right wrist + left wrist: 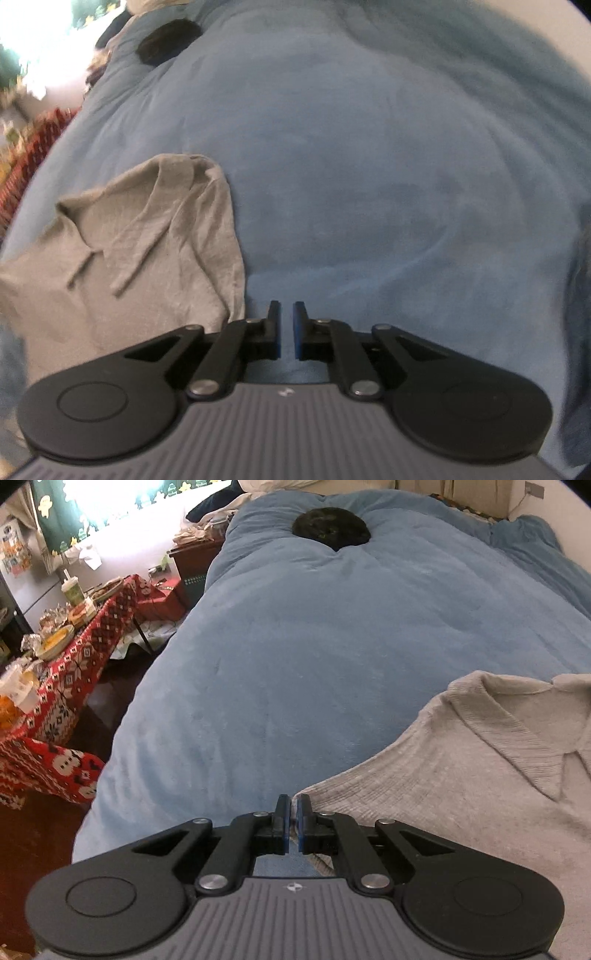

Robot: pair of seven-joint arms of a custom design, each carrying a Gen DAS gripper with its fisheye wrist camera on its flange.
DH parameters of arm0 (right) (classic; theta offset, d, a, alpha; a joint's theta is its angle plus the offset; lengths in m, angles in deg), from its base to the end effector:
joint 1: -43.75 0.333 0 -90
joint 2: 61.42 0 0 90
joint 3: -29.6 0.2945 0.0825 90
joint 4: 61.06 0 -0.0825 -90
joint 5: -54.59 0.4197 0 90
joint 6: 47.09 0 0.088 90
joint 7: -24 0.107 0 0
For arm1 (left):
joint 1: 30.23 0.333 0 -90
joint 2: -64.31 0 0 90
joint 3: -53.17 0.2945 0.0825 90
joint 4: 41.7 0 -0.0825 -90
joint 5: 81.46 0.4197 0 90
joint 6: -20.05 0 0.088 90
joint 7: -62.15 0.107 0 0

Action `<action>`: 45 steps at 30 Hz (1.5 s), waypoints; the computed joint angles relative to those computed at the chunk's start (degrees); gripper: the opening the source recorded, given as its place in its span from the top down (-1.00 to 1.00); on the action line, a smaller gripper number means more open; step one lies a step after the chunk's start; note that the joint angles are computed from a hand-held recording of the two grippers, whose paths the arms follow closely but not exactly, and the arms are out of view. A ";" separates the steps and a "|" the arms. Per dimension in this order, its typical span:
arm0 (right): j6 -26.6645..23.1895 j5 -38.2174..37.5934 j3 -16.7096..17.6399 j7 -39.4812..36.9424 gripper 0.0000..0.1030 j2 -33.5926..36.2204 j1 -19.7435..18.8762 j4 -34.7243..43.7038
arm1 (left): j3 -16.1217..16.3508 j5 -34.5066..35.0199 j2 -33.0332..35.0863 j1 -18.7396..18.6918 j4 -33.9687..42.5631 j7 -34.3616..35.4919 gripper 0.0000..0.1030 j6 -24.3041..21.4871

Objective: Fold clothes

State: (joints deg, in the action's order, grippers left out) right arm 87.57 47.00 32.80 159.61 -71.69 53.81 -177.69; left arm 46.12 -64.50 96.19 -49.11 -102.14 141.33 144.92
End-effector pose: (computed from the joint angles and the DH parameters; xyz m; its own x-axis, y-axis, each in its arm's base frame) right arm 0.5674 0.1334 0.5459 -0.4119 -0.8796 -0.2382 -0.7705 0.4757 -0.4243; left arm 0.7180 -0.3042 0.5652 -0.2792 -0.9519 -0.1261 -0.7724 0.3007 -0.5594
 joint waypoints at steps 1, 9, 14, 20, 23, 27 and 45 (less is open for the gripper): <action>1.57 2.34 -0.57 -1.49 0.71 -0.34 0.34 -0.87 | -0.12 -0.31 0.48 0.03 0.73 0.11 0.92 -0.42; -1.52 1.71 0.51 -2.74 0.66 3.03 1.45 2.99 | -0.37 -1.42 0.68 0.14 1.17 0.76 0.92 -1.72; 0.25 3.86 -0.21 -1.81 0.85 1.96 1.61 1.05 | -0.75 -3.38 0.80 1.09 1.06 0.57 0.92 -1.31; -0.66 -0.10 0.37 -0.14 1.00 0.54 0.48 0.05 | -0.59 -4.06 1.71 1.18 2.63 -0.04 0.92 -2.09; -1.50 0.08 0.07 -1.24 1.00 0.40 0.67 0.27 | -0.56 -4.06 2.14 1.03 3.38 0.10 0.92 -2.41; 0.77 2.82 -0.31 -1.28 0.51 -0.52 0.75 -1.53 | -0.60 -4.03 2.20 0.97 3.41 0.85 0.92 -2.49; -10.58 -14.76 1.32 0.32 0.98 4.87 0.69 6.90 | 0.54 -1.84 3.21 0.53 4.84 -0.43 0.92 -2.36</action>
